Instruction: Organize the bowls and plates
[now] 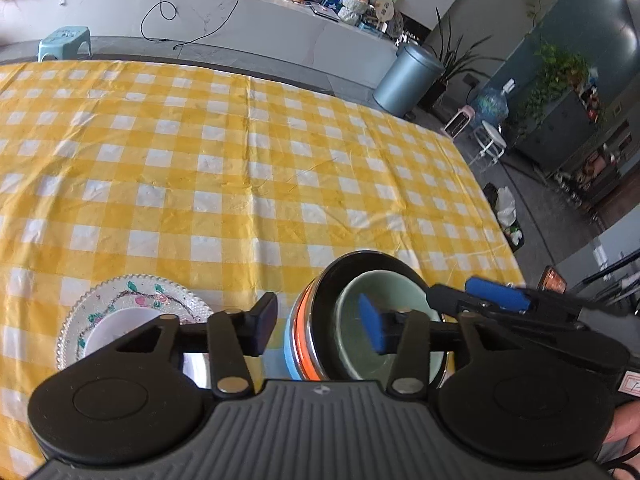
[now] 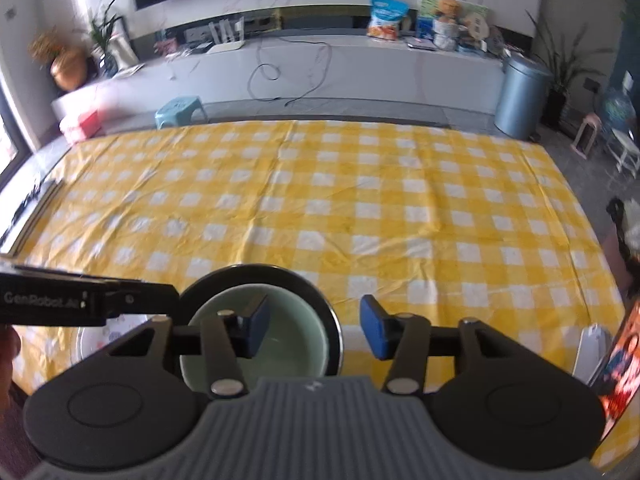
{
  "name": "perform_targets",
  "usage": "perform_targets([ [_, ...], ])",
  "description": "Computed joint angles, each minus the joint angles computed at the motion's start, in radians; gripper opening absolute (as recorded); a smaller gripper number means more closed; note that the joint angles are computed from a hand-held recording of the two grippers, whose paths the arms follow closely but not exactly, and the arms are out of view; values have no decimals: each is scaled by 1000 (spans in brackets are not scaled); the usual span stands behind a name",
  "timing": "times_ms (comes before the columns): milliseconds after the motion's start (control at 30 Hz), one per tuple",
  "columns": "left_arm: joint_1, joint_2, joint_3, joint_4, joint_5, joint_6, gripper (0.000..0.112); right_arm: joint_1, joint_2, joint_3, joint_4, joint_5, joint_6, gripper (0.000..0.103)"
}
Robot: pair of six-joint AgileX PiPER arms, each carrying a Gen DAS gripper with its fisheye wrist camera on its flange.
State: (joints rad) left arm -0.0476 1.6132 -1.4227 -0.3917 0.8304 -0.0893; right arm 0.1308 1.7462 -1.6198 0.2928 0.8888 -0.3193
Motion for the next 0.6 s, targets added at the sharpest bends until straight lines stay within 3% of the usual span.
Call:
perform_targets([
  [67, 19, -8, 38, -67, -36, 28, 72, -12, -3, 20, -11, -3, 82, 53],
  [133, 31, -19, 87, -117, -83, 16, 76, -35, -1, 47, 29, -3, 136, 56],
  [267, 40, -21, 168, -216, -146, 3, 76, -82, 19, 100, 148, 4, 203, 56],
  [600, -16, 7, 227, -199, -201, -68, 75, -118, 86, 135, 279, 21, 180, 56],
])
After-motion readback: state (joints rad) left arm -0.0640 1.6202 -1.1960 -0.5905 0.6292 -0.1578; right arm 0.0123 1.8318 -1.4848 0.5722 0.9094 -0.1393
